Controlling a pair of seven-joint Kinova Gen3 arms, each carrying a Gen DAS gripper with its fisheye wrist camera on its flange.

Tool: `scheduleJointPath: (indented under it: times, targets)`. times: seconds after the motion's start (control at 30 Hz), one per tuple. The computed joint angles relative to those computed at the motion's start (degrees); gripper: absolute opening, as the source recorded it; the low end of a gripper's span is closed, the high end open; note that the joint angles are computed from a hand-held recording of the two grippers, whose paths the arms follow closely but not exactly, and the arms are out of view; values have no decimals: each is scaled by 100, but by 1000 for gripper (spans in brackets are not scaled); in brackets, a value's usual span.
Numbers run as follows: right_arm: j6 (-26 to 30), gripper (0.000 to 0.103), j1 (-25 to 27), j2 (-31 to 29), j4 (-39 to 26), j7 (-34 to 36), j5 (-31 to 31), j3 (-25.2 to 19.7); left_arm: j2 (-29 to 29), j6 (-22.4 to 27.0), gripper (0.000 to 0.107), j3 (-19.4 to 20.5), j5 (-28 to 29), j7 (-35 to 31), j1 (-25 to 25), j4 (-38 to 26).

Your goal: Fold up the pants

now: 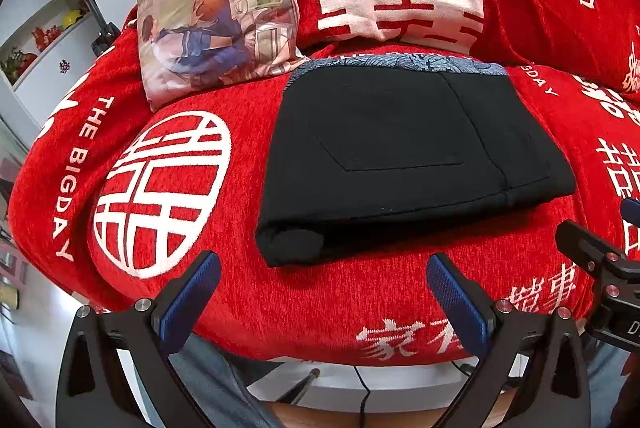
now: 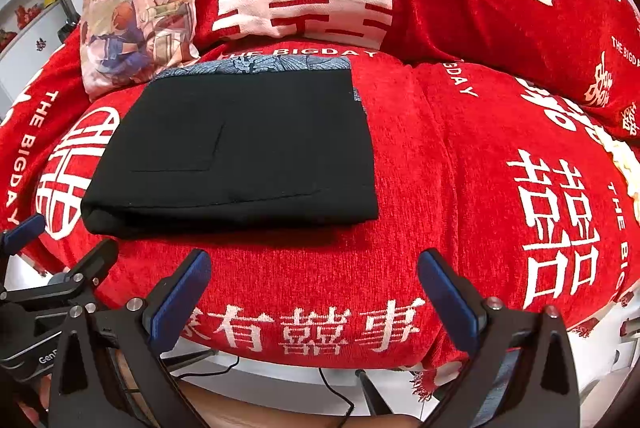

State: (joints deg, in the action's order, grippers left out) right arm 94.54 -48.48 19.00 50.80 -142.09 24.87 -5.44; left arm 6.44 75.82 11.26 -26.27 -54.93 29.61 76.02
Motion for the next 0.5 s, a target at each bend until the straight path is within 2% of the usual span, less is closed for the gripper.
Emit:
scheduleJointPath:
  times: [0.5]
  targets:
    - [16,103,-9,8,33,9,30,9,24,17,103,6,-79,39,54,-6]
